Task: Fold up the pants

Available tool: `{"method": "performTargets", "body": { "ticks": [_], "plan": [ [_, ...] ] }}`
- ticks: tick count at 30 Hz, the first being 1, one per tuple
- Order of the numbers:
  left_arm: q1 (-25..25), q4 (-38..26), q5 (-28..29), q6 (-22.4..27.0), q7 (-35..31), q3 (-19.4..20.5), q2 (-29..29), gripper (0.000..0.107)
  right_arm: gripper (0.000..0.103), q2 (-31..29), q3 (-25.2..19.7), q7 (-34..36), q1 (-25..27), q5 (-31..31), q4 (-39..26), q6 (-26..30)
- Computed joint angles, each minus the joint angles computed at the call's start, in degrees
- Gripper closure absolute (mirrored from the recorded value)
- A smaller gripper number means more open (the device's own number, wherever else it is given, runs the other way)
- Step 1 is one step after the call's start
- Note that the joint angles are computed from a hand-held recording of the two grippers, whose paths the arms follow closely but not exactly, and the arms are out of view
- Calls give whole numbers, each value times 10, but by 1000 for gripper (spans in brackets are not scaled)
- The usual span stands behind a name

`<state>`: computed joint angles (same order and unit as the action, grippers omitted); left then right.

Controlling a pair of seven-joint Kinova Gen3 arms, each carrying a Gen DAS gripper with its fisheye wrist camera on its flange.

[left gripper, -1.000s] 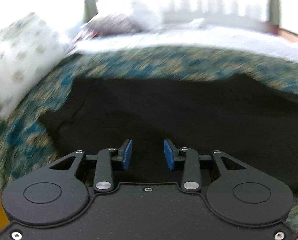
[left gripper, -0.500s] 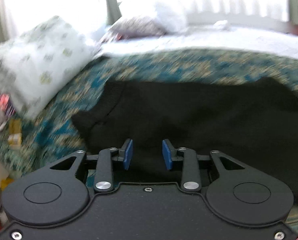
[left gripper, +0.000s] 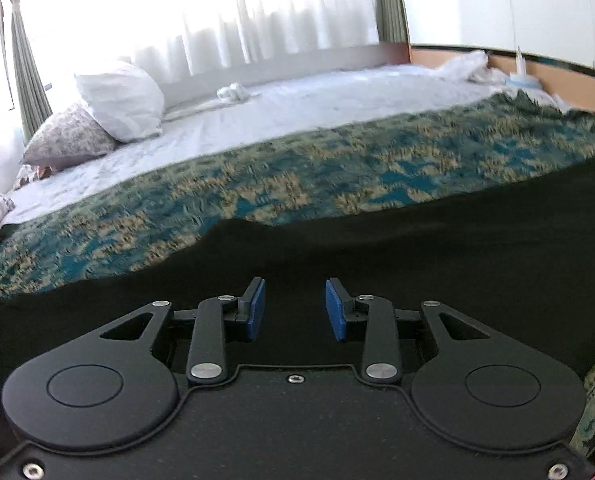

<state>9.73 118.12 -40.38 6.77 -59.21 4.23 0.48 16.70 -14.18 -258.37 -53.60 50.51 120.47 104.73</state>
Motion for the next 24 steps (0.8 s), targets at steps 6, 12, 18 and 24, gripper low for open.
{"method": "performTargets", "body": {
  "ticks": [6, 12, 18, 24],
  "plan": [
    [109, -12, -24, 58, 48, -121, 30, 74, 12, -66, -29, -44, 4, 43, 78, -103],
    [25, 13, -145, 64, 184, -65, 19, 73, 14, -68, -34, -65, 18, 65, 82, -125],
    [-34, 30, -152, 61, 204, -45, -1, 69, 16, -70, 34, -26, -60, 75, 79, -129],
    [-71, 27, -127, 72, 178, -40, -4, 69, 15, -176, -36, -22, 30, 143, 171, -246]
  ]
}}
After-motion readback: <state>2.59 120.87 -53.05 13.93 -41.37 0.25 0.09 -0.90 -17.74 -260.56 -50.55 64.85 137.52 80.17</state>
